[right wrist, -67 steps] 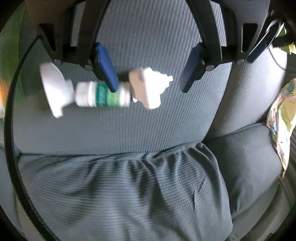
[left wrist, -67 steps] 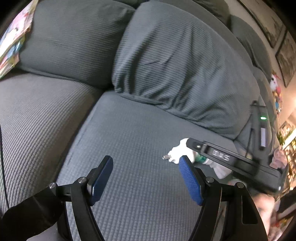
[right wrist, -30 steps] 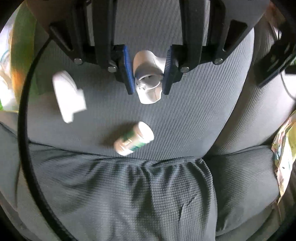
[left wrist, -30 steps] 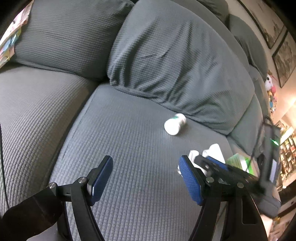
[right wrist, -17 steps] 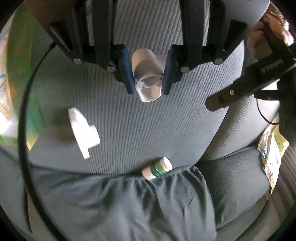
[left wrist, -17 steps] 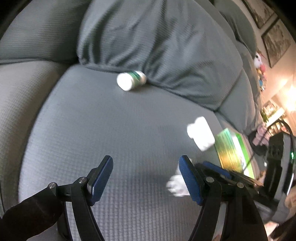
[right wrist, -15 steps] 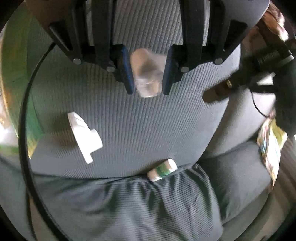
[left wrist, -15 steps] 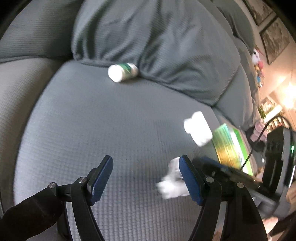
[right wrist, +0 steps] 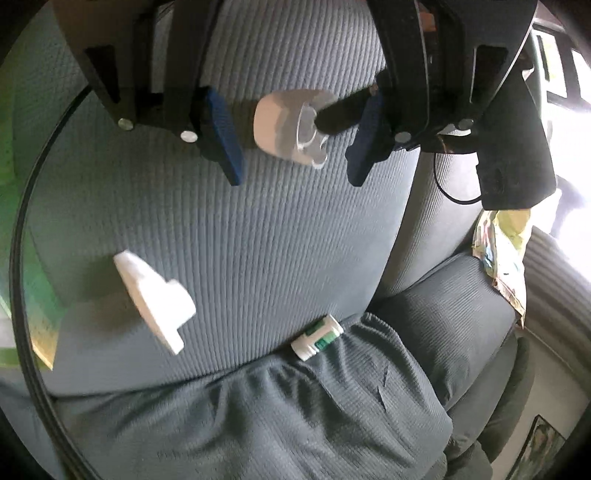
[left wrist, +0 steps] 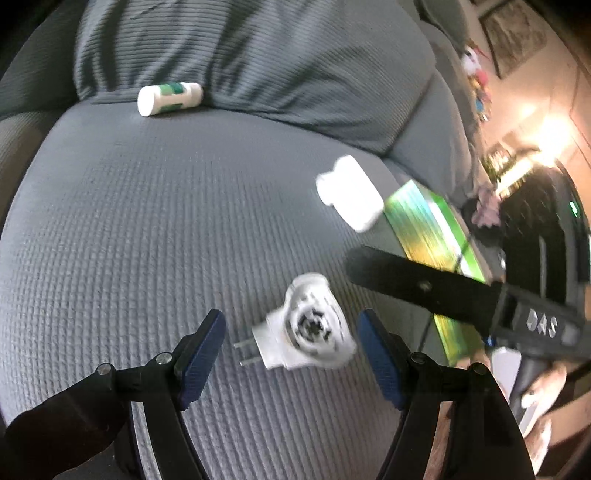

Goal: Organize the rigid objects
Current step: 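Carry the white diffuser base with the right gripper over the box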

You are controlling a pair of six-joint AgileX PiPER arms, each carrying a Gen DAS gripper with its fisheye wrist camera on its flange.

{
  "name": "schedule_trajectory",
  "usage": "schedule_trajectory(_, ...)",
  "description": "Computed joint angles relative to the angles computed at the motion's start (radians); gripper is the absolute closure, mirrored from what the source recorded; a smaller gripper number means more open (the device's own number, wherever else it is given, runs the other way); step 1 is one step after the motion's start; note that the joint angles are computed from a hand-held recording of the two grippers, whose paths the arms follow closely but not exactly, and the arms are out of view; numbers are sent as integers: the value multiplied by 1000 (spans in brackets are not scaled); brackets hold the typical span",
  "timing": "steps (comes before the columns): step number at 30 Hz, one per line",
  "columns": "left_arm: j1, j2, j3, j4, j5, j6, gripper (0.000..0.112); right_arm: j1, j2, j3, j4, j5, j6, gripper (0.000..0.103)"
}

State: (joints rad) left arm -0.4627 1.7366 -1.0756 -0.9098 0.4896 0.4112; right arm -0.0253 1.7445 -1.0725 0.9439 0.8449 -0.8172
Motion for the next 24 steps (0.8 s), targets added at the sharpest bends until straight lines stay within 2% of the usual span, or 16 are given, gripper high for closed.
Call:
schedule_trajectory(4,1,8,22,-62,30,87,39,-11,24,-12,-28,68,42,45)
schedule_trajectory(8,-13,41,-1,-38,37,50,39,6,7,10,-52,47,50,45)
schedule_trajectory(11,-40,30,0,26,12,2,39,15,32,4,-70,52,63,45)
schedule_trajectory(13,-40,29,6,-10,12,35,39,25,44,3,-89,44,77,46)
schedule_trajectory(17,-55,26,5,35,-6,-3,39,35,79,-4,-88,54,74,49)
schedule_trajectory(20,-75,20,7,85,-33,-33,44,41,83,9,-60,32,60,50)
schedule_trajectory(22,-95,17,2,186,-53,-120,49,36,85,15,-41,28,47,51)
schedule_trajectory(24,-101,15,-1,223,-62,-164,54,29,82,23,-25,26,34,51)
